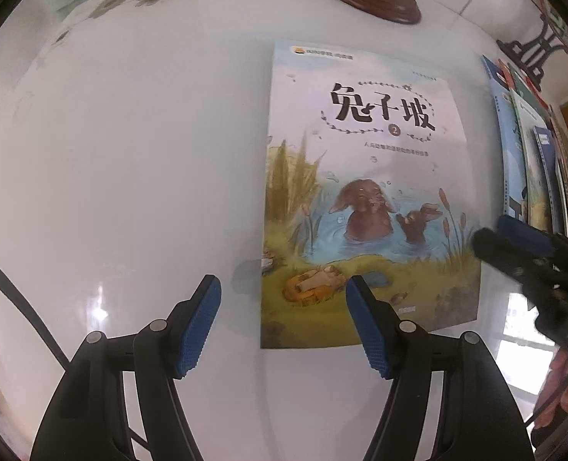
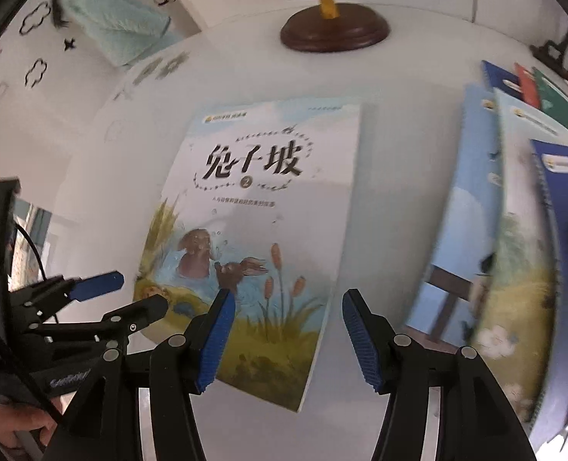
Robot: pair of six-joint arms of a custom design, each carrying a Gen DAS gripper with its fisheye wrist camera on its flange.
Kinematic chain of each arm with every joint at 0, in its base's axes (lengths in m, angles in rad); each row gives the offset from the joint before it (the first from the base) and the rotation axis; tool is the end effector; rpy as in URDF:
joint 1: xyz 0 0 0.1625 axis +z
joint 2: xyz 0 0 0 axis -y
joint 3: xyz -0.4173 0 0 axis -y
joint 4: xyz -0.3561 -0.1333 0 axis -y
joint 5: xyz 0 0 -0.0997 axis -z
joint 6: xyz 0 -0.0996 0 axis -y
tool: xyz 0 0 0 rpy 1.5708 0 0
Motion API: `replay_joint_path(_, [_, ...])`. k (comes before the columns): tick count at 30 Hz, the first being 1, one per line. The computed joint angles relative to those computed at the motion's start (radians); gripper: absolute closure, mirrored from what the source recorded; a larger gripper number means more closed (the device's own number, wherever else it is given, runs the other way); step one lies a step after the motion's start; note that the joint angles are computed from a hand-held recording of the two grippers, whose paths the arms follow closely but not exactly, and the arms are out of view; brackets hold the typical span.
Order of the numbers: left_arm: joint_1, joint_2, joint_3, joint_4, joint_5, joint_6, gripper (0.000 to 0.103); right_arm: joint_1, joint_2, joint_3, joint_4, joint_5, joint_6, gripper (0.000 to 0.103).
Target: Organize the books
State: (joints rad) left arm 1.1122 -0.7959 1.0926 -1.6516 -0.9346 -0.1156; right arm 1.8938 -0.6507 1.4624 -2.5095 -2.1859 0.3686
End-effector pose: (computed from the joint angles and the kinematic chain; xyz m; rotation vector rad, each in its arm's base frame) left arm -0.1429 -0.7243 0.2569 0.5090 2.4219 0.0264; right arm 0.2898 -0.6268 0.0889 -0.1105 -2.5696 0.4307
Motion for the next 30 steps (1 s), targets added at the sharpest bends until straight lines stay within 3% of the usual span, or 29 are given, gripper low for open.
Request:
replay_joint_path(9, [-0.059,-0.043,0.095,-0.121,-0.034,0.014,0.037,0.032,-0.12,0.114,-0.032,-0.126,-0.028,0.046])
replay_joint_path(14, [-0.114,-0.015,0.108,-0.191,-0.082,-0.004,0.037,0.028,-0.25,0.271,-0.129,-0.147,0.015,0.046])
replay_joint_path(21, [-0.211,0.055,0.116,-0.253,-0.142,-0.1,0.037,-0.031,-0.457,0.491,-0.206,-0.122,0.044,0.046])
replay_joint_path(30, [-0.327,0.137,0.164,-0.322,-0.212,-0.145,0.037,-0.129,-0.694,0.621,-0.223,-0.14,-0.053,0.046])
